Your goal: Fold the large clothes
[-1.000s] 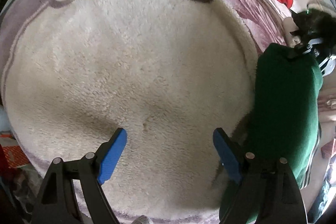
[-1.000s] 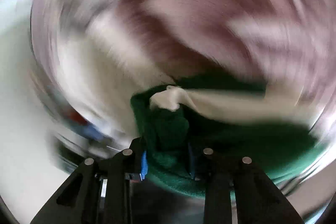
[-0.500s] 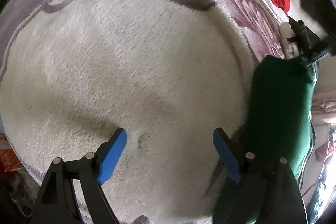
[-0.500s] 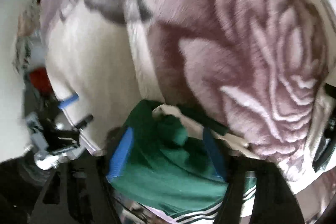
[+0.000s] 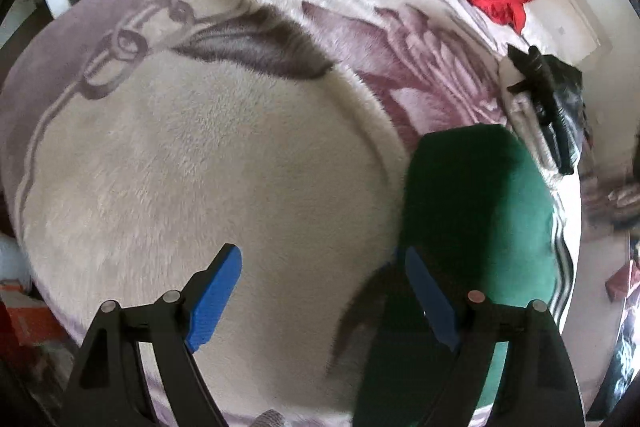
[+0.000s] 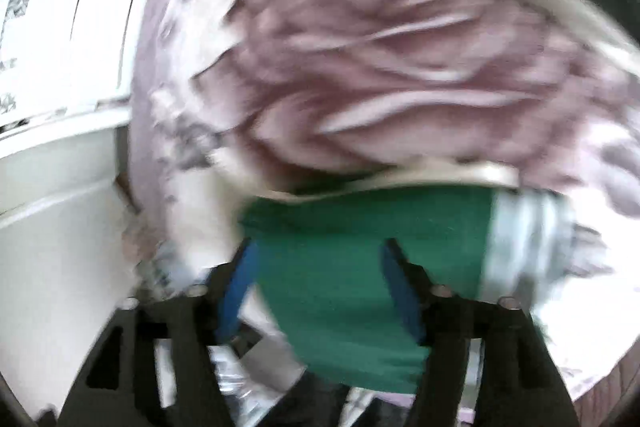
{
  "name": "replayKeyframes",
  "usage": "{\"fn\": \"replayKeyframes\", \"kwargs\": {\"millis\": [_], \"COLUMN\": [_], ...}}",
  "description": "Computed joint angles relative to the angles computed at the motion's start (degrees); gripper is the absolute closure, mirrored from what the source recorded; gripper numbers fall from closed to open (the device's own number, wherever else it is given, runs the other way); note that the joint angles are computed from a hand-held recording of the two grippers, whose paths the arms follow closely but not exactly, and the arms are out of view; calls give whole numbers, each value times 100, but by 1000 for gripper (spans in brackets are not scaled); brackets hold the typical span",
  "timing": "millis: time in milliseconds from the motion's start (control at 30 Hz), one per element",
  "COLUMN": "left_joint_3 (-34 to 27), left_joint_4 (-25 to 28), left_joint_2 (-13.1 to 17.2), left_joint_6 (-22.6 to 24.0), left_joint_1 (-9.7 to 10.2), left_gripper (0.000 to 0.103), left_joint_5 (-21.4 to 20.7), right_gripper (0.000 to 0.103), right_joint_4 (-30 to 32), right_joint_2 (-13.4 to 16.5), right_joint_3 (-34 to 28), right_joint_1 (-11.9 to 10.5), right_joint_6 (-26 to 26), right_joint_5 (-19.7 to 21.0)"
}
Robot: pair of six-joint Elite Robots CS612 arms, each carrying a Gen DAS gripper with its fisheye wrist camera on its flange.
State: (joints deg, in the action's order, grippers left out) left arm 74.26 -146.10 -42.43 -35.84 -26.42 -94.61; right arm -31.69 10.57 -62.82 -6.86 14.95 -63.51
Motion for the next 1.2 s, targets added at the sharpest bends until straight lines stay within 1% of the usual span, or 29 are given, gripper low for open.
{"fn": "replayKeyframes", "kwargs": {"millis": [33, 67, 133, 167, 233, 267, 300, 333, 367, 400, 467, 567, 633, 667, 733, 767, 800, 833, 867, 900, 933, 967, 1000, 1033, 1067, 1100, 1133, 1167, 1200], "left_joint_3": [71, 138, 326, 388, 593, 645, 690, 699, 691, 690, 641, 555, 294, 212, 68, 14, -52, -112, -112, -97, -90, -87, -74, -74, -65, -58, -54, -63, -106], "left_joint_4": [7, 29, 152, 191, 323, 380, 509, 629, 741, 763, 771, 652, 935, 1024, 1056, 1125, 1173, 1281, 1305, 1254, 1217, 1197, 1169, 1157, 1129, 1095, 1050, 1010, 971], "left_joint_2": [-65, -123, -282, -333, -484, -527, -569, -591, -605, -615, -618, -563, -394, -328, -154, -102, -18, 45, 60, 74, 79, 71, 49, 37, 10, -11, -40, -57, -63], "left_joint_6": [-121, -220, -611, -752, -1111, -1180, -1232, -1239, -1237, -1234, -1200, -1129, -911, -849, -709, -704, -678, -648, -661, -683, -682, -674, -683, -684, -660, -635, -602, -571, -531], "left_joint_1": [-53, -90, -207, -237, -337, -370, -426, -464, -505, -530, -591, -670, -750, -771, -796, -801, -800, -799, -805, -796, -775, -757, -742, -736, -726, -721, -721, -720, -717], "left_gripper": [19, 19, 19, 19, 19, 19, 19, 19, 19, 19, 19, 19, 19, 19, 19, 19, 19, 19, 19, 19, 19, 19, 19, 19, 19, 19, 19, 19, 19], "left_joint_5": [91, 162, 392, 427, 540, 588, 681, 751, 830, 872, 932, 931, 1088, 1097, 1050, 1025, 970, 946, 931, 900, 856, 808, 793, 791, 773, 773, 804, 839, 879], "right_gripper": [26, 26, 26, 26, 26, 26, 26, 28, 59, 91, 94, 97, 97, 97, 97, 97, 97, 97, 97, 96, 91, 84, 79, 72, 68, 66, 58, 45, 39], "right_joint_4": [272, 693, 1590, 1937, 2613, 2838, 2860, 2697, 2393, 2099, 1831, 1446, 1228, 1225, 1334, 1404, 1575, 1783, 1950, 2000, 2116, 2268, 2416, 2473, 2422, 2318, 2171, 1971, 1681], "right_joint_2": [147, 322, 760, 979, 1387, 1550, 1736, 1853, 1930, 2040, 2147, 2000, 1801, 1733, 1729, 1783, 1917, 2013, 2190, 2287, 2366, 2363, 2296, 2201, 2105, 1971, 1852, 1766, 1722], "right_joint_3": [-384, -840, -1785, -2162, -2836, -3091, -3365, -3554, -3703, -3884, -4183, -4446, -4545, -4559, -4608, -4616, -4647, -4611, -4653, -4680, -4642, -4552, -4472, -4418, -4396, -4346, -4283, -4235, -4165], "right_joint_1": [-76, -169, -363, -444, -540, -566, -575, -555, -510, -514, -606, -714, -763, -778, -795, -793, -809, -825, -872, -885, -904, -928, -975, -1017, -1058, -1082, -1097, -1114, -1129], "right_joint_6": [62, 90, 155, 253, 276, 291, 344, 404, 534, 758, 1438, 1667, 1606, 1554, 1473, 1460, 1390, 1282, 1413, 1525, 1402, 1215, 1132, 1095, 1046, 1005, 978, 966, 970], "right_joint_5": [-111, -135, 70, 193, 609, 803, 1015, 1034, 834, 853, 1095, 1150, 930, 833, 562, 423, 272, 294, 385, 473, 621, 768, 857, 881, 872, 755, 642, 610, 655]}}
